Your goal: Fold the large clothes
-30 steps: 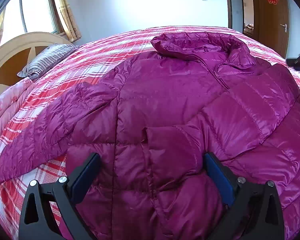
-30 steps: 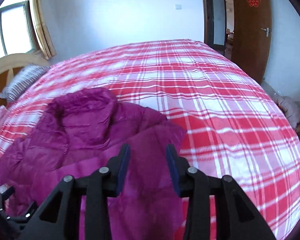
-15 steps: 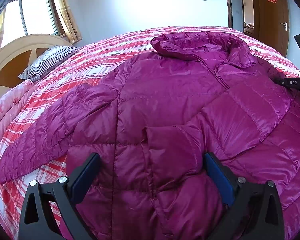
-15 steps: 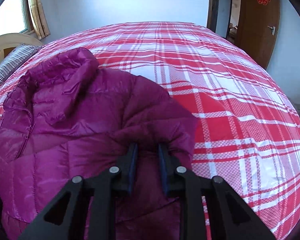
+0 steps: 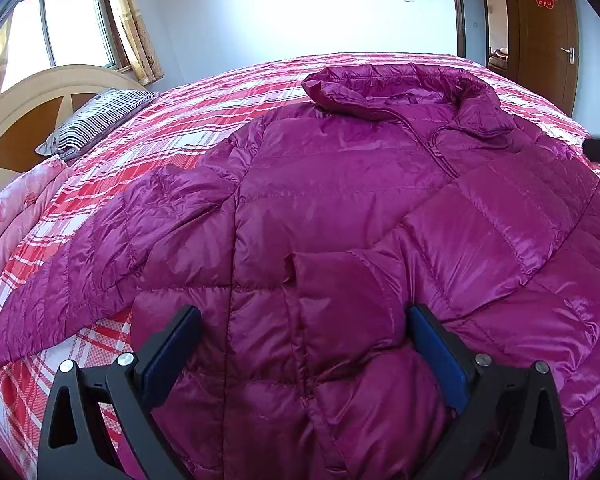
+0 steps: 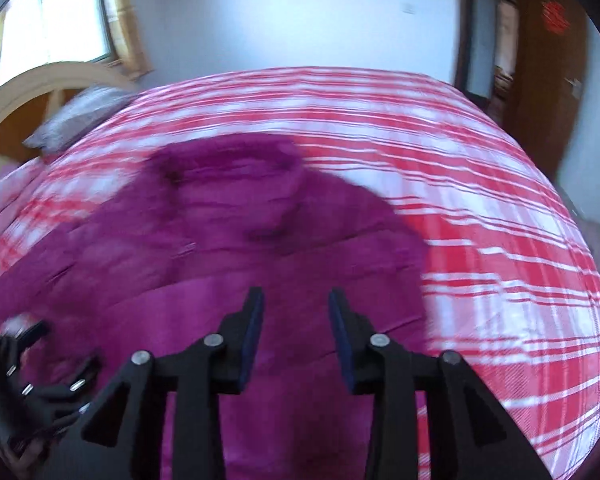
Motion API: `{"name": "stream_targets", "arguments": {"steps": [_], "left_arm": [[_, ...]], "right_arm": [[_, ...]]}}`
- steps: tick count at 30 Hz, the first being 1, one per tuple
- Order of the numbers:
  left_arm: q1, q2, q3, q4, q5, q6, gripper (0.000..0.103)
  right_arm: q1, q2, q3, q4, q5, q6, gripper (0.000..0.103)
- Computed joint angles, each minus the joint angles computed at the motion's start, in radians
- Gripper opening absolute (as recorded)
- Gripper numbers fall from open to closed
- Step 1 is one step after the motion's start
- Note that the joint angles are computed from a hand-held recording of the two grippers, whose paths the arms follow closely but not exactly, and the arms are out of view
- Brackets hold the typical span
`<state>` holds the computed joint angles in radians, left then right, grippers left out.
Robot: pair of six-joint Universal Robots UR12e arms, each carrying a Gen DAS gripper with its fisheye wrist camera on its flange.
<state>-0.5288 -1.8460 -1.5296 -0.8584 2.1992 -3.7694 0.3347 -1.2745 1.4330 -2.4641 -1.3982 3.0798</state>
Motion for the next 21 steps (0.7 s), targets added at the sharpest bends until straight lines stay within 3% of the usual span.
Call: {"name": "stream_targets", "arguments": {"steps": [3,8,14,21], "left_arm": [[0.001,0.000,0.000,0.001,-0.003,-0.001,0.102],[0.001,0.002,-0.001,0.002,-0.005,-0.003,0.102],[0.002,0.003,-0.003,0.003,-0.008,-0.002,0.102],[0.009,0.026,-0.032,0.058,-0.046,-0.011,0.102]], "right_arm": [[0.026,0.001,0.021,-0.003,0.034,-0.016,0.038],[0.059,0.024,0.035,-0.002,0.010,-0.061,0.038],[0.052,0.036,0.067,-0.052,0.027,-0.043,0.038],[0.066,0.033,0.075,-0.067,-0.020,-0.070,0.039]]}}
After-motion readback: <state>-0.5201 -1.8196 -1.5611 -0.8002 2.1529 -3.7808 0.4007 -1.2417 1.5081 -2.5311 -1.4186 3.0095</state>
